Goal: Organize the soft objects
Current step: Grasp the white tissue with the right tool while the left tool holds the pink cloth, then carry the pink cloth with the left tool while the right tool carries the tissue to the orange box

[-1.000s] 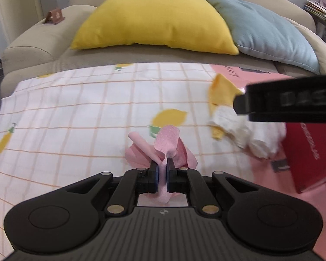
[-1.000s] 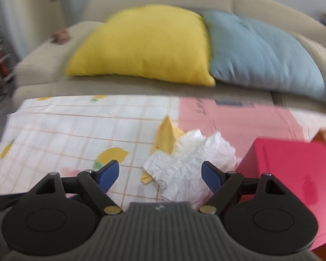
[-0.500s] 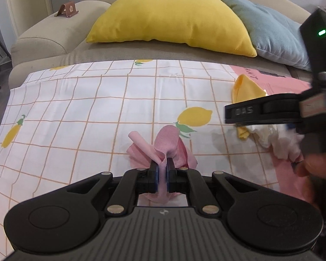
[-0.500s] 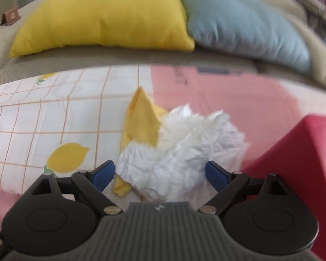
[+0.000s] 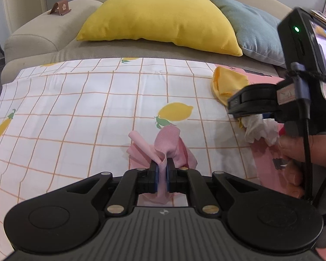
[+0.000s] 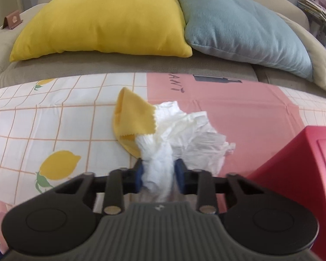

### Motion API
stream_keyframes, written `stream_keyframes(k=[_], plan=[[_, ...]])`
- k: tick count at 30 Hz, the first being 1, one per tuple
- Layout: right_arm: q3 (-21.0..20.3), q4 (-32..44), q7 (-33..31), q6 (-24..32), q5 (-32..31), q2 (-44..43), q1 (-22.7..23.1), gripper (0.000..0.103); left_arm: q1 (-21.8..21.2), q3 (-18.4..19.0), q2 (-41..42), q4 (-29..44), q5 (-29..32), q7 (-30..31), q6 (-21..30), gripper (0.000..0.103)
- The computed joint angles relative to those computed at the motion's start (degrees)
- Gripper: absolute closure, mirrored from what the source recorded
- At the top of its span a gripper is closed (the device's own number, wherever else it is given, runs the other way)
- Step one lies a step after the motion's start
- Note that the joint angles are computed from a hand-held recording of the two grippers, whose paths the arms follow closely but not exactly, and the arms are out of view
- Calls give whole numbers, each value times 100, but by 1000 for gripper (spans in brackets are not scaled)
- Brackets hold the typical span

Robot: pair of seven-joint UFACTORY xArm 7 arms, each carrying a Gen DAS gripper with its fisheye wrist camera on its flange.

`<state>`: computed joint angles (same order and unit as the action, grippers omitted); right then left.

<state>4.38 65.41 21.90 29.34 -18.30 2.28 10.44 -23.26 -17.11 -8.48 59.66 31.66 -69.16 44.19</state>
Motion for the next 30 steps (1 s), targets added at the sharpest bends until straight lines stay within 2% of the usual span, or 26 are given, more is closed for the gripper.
stream_keyframes(k=[2, 5, 8, 12, 15, 21, 30], plan=[[-6, -107, -431, -146, 280, -69, -50, 85, -12, -12, -52, -20, -34, -37, 9, 96], [-3, -342, -958, -372, 486, -291, -89, 87, -22, -47, -119, 8, -54, -67, 96, 96], [-16, -635, -1806, -544, 1212, -657, -74, 87, -11, -94, -257, 24, -63, -152, 169, 96], [-175, -873, -2892, -313, 2376, -1220, 70, 88, 18, -212, -471, 97, -21, -200, 335, 96], [-326, -1036, -3480, -25, 2958, -1695, 167, 88, 2, -342, -581, 246, -48, -210, 612, 96], [-599, -1200, -4054, 760, 3502, -2617, 179, 88, -77, -638, -813, 549, -58, -299, 1091, 96], [-1004, -1273, -4457, 1636, 3588, -3804, -63, 88, -355, -1146, -567, 1540, 263, -481, 1936, 96]])
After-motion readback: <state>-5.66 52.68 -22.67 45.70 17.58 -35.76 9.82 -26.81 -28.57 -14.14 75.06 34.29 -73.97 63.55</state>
